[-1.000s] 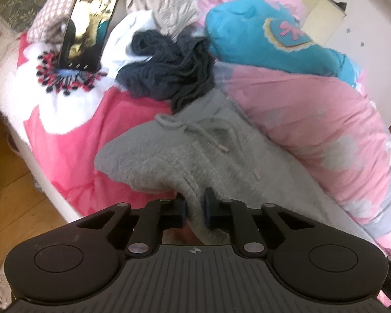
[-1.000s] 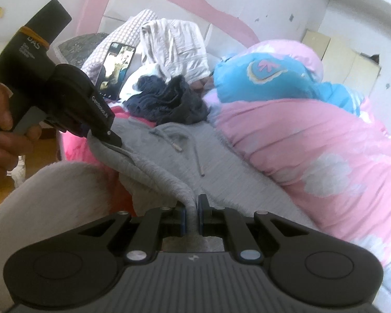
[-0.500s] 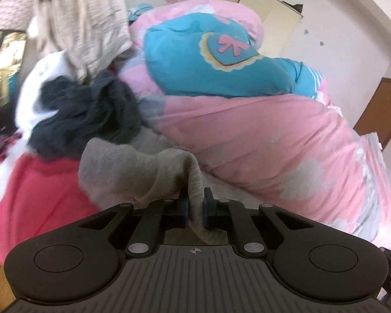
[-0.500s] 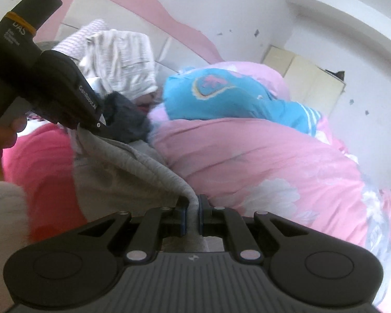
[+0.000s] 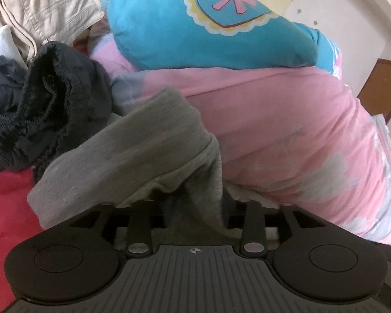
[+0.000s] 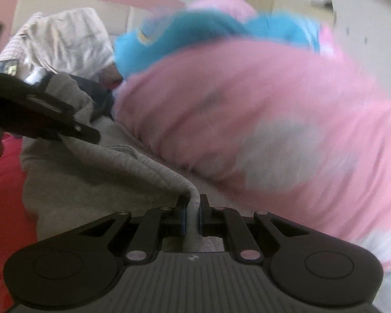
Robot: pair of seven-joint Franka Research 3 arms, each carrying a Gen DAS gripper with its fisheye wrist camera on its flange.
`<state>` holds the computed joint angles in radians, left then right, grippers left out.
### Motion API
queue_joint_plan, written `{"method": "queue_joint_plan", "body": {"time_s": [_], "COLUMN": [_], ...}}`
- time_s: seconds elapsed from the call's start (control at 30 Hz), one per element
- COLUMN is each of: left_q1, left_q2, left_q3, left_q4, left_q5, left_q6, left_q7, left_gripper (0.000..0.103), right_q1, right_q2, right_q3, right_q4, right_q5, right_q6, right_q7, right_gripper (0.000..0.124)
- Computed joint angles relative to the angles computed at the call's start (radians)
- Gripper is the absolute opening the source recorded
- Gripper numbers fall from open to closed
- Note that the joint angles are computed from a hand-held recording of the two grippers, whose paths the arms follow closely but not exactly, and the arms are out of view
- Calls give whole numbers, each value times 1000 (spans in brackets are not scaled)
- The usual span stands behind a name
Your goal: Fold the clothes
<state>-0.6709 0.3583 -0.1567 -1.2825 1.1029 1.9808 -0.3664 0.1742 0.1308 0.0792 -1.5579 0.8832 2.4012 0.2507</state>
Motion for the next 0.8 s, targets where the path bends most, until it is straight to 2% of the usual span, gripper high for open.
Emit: {"method": "queue_joint_plan", "body": {"time_s": [0.1, 0.17, 0.23, 0.3, 0.43, 0.47, 0.53, 0.57, 0.63, 0.7, 0.8], "left_q1": [-4, -14, -23, -37, -50, -51, -48, -46, -32, -12, 15], "left_q2": [-30, -42, -53, -63, -93, -102, -121, -131, -152, -166, -178], "left_q3": [0, -6, -15, -28, -61, -70, -89, -97, -109, -115, -117], "left_q4": [-48, -59, -67, -69, -90, -99, -123, -136, -166, -191, -219], "left_q5": [36, 60, 83, 84, 48, 34, 4, -12, -36, -55, -60], "left_q6": [9, -26, -66, -129, -224, -240, -252, -253, -233, -200, -160], "left_q7": [-30, -48, -64, -83, -133, -152, -191, -209, -248, -279, -324], "left_gripper": [57, 58, 66, 68, 68, 68, 68, 68, 68, 68, 68], "right_q1": [-4, -15, -29, -42, -54, -60, -71, -73, -82, -90, -110], "right_q2": [79, 132, 176, 195, 221, 218, 196, 177, 138, 101, -1], "right_q3": [-11, -10, -3, 6, 19, 23, 29, 31, 35, 34, 29], "right_q4": [94, 162, 221, 248, 289, 284, 253, 227, 182, 142, 30], "right_q5": [-78, -109, -129, -136, -149, -142, -113, -97, -52, 4, 156], "right_q6": [-94, -154, -207, -235, -256, -256, -232, -204, -166, -137, -158], "right_q7": [157, 252, 324, 357, 407, 407, 394, 382, 332, 271, 46], "right_gripper": [8, 8, 8, 10, 21, 25, 45, 47, 58, 60, 61]}}
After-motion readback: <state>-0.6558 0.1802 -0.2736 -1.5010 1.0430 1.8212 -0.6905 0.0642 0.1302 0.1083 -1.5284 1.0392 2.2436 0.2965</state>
